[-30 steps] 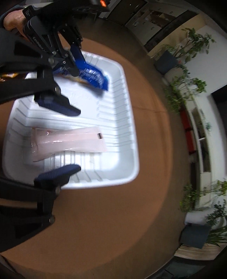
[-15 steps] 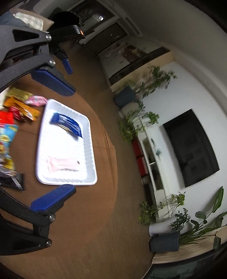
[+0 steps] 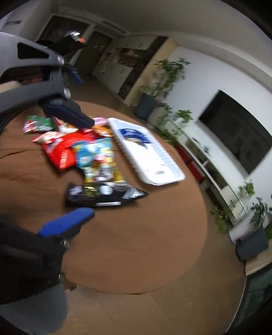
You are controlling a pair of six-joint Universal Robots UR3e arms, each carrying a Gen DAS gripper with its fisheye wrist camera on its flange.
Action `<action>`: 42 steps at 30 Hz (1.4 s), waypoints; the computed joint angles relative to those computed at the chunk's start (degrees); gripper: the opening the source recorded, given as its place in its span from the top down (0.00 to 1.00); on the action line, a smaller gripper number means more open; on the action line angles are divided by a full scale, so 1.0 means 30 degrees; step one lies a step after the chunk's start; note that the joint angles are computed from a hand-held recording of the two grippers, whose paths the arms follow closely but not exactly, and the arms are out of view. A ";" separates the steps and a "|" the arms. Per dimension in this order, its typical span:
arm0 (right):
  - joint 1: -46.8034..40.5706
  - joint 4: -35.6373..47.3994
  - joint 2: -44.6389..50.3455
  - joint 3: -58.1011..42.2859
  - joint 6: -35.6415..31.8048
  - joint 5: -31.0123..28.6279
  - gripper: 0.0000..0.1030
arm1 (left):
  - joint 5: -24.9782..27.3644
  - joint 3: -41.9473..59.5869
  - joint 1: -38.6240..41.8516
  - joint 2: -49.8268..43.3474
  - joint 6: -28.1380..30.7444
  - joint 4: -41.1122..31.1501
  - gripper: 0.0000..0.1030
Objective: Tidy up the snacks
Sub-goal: 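Release both packets in the tray and pull both grippers back, then grasp the white-and-red bar with the left gripper while the right gripper grasps the black packet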
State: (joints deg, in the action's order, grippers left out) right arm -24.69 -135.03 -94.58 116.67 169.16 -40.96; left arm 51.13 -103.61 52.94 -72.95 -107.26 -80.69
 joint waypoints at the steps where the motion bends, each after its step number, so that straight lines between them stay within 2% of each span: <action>1: 0.0181 0.0008 -0.0247 0.0199 -0.0331 -0.0139 0.26 | 0.0424 0.0025 -0.0368 0.0024 0.0653 -0.0200 0.12; 2: 0.0319 0.0081 -0.0442 0.0417 -0.0636 -0.0158 0.28 | 0.0891 -0.0024 -0.0865 0.0065 0.1249 -0.0220 0.17; 4: 0.0784 0.0179 -0.0570 0.0659 -0.1047 -0.0146 0.32 | 0.1716 -0.0058 -0.1876 -0.0249 0.1898 0.0283 0.32; 7: 0.1195 0.0249 -0.0863 0.0991 -0.1535 -0.0125 0.34 | 0.2900 0.0526 -0.3410 -0.1648 0.1835 0.1092 0.43; 16: 0.1764 0.0568 -0.1198 0.1742 -0.2154 -0.0086 0.37 | 0.6494 0.1542 -0.6264 -0.4219 0.2232 0.2306 0.45; 17: 0.1825 0.0541 -0.1101 0.1720 -0.2151 -0.0095 0.37 | 0.6665 0.1726 -0.6401 -0.4551 0.2093 0.2361 0.45; 18: 0.1862 0.0538 -0.1081 0.1770 -0.2202 -0.0098 0.37 | 0.6837 0.2015 -0.6552 -0.4951 0.1889 0.2324 0.52; 19: 0.1933 0.0585 -0.1030 0.1762 -0.2285 -0.0111 0.37 | 0.6979 0.2301 -0.6720 -0.5347 0.1636 0.2316 0.59; 27: 0.2898 0.0640 -0.0569 0.1529 -0.2711 -0.0274 0.39 | 0.8055 0.3233 -0.7922 -0.7038 0.0478 0.2775 0.64; 28: 0.2989 0.0572 -0.0467 0.1526 -0.2664 -0.0327 0.39 | 0.8168 0.3336 -0.8058 -0.7168 0.0370 0.2784 0.69; 31: 0.3155 0.0581 -0.0241 0.1373 -0.2667 -0.0439 0.40 | 0.8503 0.3629 -0.8437 -0.7625 -0.0227 0.3048 0.72; 37: 0.2962 0.1087 -0.0655 0.1665 -0.2926 -0.0419 0.40 | 0.8624 0.3441 -0.8735 -0.7719 -0.1120 0.3766 0.80; 42: 0.2787 0.1266 -0.0690 0.1649 -0.2882 -0.0550 0.43 | 0.8089 0.2730 -0.8419 -0.7258 -0.1858 0.4297 0.82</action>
